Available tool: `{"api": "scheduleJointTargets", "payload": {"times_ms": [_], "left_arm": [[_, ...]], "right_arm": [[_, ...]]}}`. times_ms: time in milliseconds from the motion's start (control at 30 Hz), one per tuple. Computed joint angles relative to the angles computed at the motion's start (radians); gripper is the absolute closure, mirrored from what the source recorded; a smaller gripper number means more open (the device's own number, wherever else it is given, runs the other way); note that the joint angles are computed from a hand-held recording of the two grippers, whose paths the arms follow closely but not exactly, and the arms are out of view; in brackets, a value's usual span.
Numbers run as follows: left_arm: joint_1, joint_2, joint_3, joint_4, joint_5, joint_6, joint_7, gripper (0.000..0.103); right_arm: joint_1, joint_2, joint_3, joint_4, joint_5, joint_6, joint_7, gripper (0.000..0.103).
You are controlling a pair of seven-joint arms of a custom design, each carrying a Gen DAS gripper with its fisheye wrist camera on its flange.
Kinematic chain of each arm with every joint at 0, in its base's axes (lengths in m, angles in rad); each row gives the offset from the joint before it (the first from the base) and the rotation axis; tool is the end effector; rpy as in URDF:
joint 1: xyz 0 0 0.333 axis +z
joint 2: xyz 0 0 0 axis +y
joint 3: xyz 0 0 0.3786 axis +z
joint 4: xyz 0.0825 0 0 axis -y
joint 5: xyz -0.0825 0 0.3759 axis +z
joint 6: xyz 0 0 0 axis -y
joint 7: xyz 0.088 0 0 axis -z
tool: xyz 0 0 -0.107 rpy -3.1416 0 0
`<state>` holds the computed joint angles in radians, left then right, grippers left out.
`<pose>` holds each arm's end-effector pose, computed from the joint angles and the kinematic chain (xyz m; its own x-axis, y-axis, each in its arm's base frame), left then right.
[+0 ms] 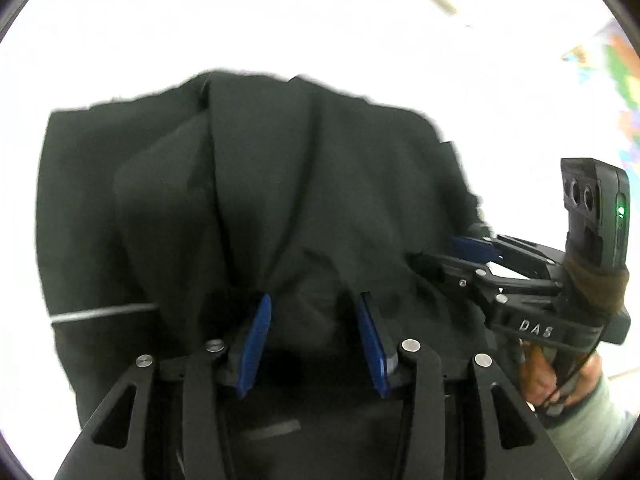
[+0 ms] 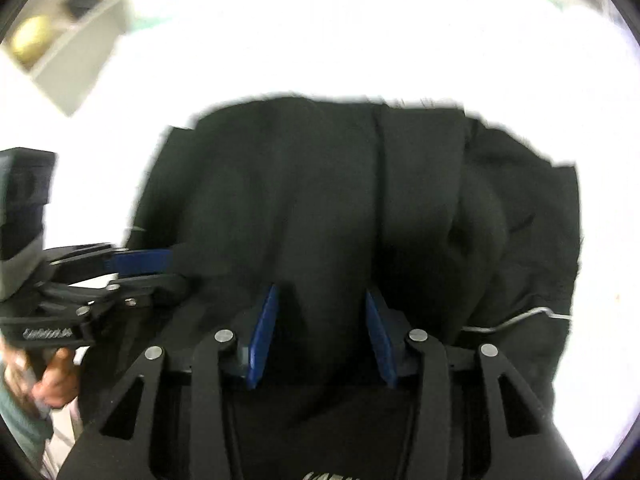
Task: Fold large clothes
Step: 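Grasp the folded black jacket with both tools and lift it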
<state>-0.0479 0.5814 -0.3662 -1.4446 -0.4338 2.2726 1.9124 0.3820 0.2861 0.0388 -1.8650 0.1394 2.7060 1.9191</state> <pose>0.7165 -0.2531 0.4560 -0.4466 -0.7627 0.4678 -0.8877 0.3123 -0.3382 0.6206 0.2694 0.4910 0.0313 -0.9546 -0.2963 -0.8895 0.1086 -0.4438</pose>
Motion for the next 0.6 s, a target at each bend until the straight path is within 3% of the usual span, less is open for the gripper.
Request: {"api": "scheduleJointTargets", "payload": {"times_ms": [67,167,200,267,333,433,600], "left_arm": [[0.084,-0.068,-0.066,-0.084,-0.135,0.008,0.112,0.057],[0.127,-0.085,-0.077,-0.121,-0.262,-0.055,0.183,0.056],[0.101,-0.077,-0.048,-0.121,-0.238,-0.053,0.154,0.056],[0.018,-0.028,0.026,-0.092,-0.119,-0.063,0.028,0.057],[-0.001,0.024,0.045,-0.063,-0.076,-0.081,-0.047,0.062],[0.029,0.022,0.022,-0.052,-0.089,-0.095,-0.074,0.065],[0.141,-0.177,-0.004,-0.225,-0.230,-0.092,0.095,0.061]], "right_arm": [[0.016,-0.046,0.006,-0.042,-0.013,0.044,-0.001,0.054],[0.046,-0.017,-0.003,-0.031,-0.067,-0.008,0.038,0.060],[0.054,0.008,-0.011,-0.001,-0.091,-0.056,0.052,0.066],[0.032,0.068,0.011,0.016,-0.051,-0.092,0.021,0.067],[0.034,0.100,0.008,0.017,-0.027,-0.066,0.032,0.069],[0.038,0.089,0.001,0.026,-0.015,-0.078,0.047,0.069],[-0.050,-0.043,0.079,-0.105,0.185,-0.015,-0.118,0.064]]}}
